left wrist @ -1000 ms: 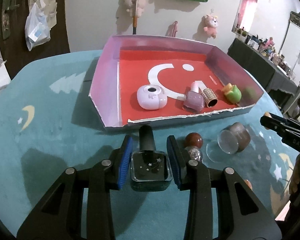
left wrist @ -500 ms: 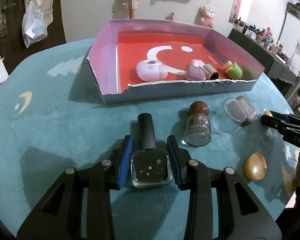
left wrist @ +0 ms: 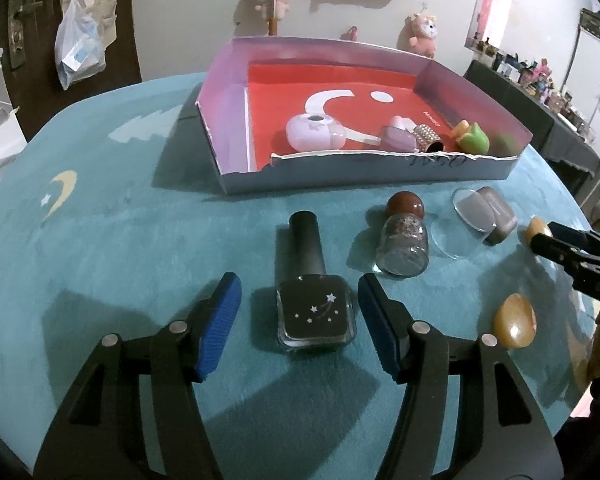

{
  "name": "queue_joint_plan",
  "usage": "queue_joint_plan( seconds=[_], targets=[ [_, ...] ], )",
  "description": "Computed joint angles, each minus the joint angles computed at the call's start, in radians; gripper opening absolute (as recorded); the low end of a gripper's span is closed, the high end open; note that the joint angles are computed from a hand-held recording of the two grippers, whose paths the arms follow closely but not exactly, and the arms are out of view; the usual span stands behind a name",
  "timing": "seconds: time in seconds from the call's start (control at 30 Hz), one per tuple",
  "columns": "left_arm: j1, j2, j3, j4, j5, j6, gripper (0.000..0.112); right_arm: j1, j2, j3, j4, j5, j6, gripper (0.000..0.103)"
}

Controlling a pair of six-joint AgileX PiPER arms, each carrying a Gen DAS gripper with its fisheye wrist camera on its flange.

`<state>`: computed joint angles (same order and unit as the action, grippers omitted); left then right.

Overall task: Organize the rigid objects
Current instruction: 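Carry the black polish and orange puff over the pink box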

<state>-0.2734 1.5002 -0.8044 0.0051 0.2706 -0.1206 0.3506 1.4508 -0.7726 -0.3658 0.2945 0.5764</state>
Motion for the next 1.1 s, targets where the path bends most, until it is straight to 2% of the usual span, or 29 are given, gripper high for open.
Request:
queue_joint_plan(
  seconds=[0.13, 0.23, 0.33, 0.47, 0.8, 1.1],
  targets=[
    [-0.011, 0.002, 0.005, 0.044, -0.003, -0.038, 0.059, -0.023, 0.007, -0.005, 0.065, -0.009, -0.062, 0.06],
    [-0.019, 0.001, 0.008, 0.086, -0.005, -0.085, 0.057, -0.009, 0.015, -0.016, 0.025, 0.003, -0.025, 0.055],
    [-0.032, 0.007, 0.001, 0.145, -0.001, -0.145, 0.048, 0.01, 0.025, -0.021, -0.012, 0.01, 0.006, 0.047],
    [-0.034, 0.017, -0.011, 0.128, -0.006, -0.129, 0.035, 0.018, 0.033, -0.029, -0.021, 0.012, 0.006, 0.04],
    [-0.034, 0.001, -0.002, 0.098, -0.023, -0.116, 0.034, 0.024, 0.023, -0.028, -0.025, 0.01, 0.009, 0.04],
    [-0.059, -0.05, 0.001, 0.161, -0.021, -0.175, 0.034, 0.036, 0.009, -0.032, -0.043, 0.016, 0.021, 0.04]
  ],
)
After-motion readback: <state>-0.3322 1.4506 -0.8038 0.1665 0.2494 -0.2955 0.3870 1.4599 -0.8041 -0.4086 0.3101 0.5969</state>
